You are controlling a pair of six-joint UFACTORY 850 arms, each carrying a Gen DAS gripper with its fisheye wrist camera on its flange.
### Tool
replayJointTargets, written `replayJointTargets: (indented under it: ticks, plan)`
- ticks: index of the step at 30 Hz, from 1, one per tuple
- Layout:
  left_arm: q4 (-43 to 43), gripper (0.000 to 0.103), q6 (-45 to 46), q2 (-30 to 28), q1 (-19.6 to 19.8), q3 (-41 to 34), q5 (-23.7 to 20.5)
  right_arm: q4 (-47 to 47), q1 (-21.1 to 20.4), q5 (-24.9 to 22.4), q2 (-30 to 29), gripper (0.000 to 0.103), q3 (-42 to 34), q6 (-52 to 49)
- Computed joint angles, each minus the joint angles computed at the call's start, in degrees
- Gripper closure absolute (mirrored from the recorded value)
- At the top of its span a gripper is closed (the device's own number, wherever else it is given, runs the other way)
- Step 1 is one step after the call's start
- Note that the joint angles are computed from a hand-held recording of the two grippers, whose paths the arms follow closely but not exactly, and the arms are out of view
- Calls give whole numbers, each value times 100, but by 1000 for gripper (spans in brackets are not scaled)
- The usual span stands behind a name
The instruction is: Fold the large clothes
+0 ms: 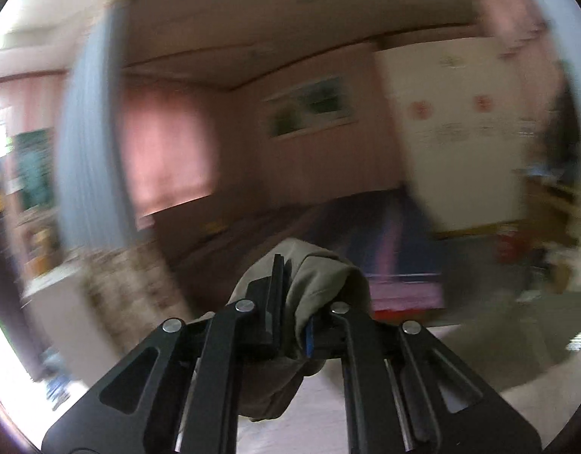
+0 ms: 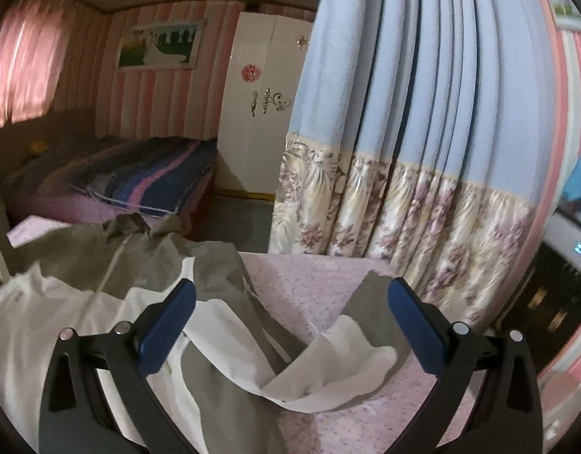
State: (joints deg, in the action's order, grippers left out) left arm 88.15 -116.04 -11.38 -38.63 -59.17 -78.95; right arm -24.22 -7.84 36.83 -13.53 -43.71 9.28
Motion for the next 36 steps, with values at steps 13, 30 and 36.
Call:
replayJointTargets:
  ticks: [13,30,36]
  plan:
    - [-1462,37,2629,-3448,-205,-3363,3481,-768,-9,-718,-354,2,-546,965]
    - [-799,3,1334,-1813,-179,-1415,2222,704,1114,-1084,-448,2,-574,-1026]
    - [258,53,959,-2098,-140,-1983,3345,728,928,-1188,-374,2,-524,-896]
